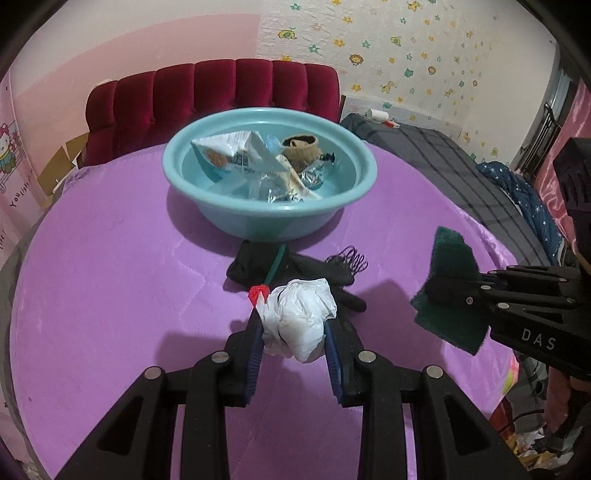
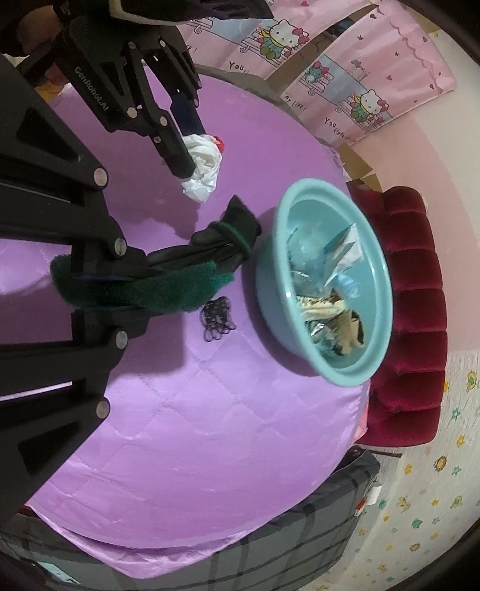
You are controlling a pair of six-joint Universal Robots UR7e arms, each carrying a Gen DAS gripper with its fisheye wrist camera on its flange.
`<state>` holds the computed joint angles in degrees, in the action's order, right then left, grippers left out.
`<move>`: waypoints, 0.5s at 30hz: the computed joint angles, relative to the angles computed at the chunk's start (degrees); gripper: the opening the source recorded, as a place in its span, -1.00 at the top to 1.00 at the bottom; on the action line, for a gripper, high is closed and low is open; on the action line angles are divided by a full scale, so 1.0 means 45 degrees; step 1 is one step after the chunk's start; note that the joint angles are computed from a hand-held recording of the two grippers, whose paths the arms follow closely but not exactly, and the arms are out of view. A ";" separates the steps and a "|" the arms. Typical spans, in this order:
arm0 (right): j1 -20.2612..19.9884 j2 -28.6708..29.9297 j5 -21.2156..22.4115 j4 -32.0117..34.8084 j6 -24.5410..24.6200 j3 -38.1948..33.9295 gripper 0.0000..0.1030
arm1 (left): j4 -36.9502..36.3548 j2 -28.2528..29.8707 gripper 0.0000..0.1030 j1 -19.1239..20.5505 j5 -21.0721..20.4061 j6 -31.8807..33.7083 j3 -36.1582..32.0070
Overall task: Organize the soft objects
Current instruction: 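Carry the green pad and white plastic bag over the basin with both grippers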
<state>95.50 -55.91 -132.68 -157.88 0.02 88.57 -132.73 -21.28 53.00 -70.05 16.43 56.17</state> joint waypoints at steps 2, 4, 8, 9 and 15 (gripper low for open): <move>0.0024 0.0057 0.0113 0.0208 -0.0166 -0.0292 0.80 | 0.0153 0.0104 0.35 -0.0054 -0.0041 0.0041 -0.0307; 0.0010 0.0176 0.0118 0.0553 -0.0318 -0.0646 0.80 | 0.0246 0.0221 0.35 -0.0088 -0.0079 0.0037 -0.0595; 0.0003 0.0359 0.0203 0.0724 -0.0597 -0.1184 0.80 | 0.0613 0.0742 0.35 -0.0135 -0.0149 0.0038 -0.1589; 0.0000 0.0401 0.0280 0.0795 -0.0663 -0.1354 0.80 | 0.0751 0.0906 0.35 -0.0152 -0.0160 0.0073 -0.1920; -0.0120 0.0803 0.0613 0.1173 -0.1021 -0.2533 0.80 | 0.1647 0.2026 0.35 -0.0143 -0.0308 0.0104 -0.4215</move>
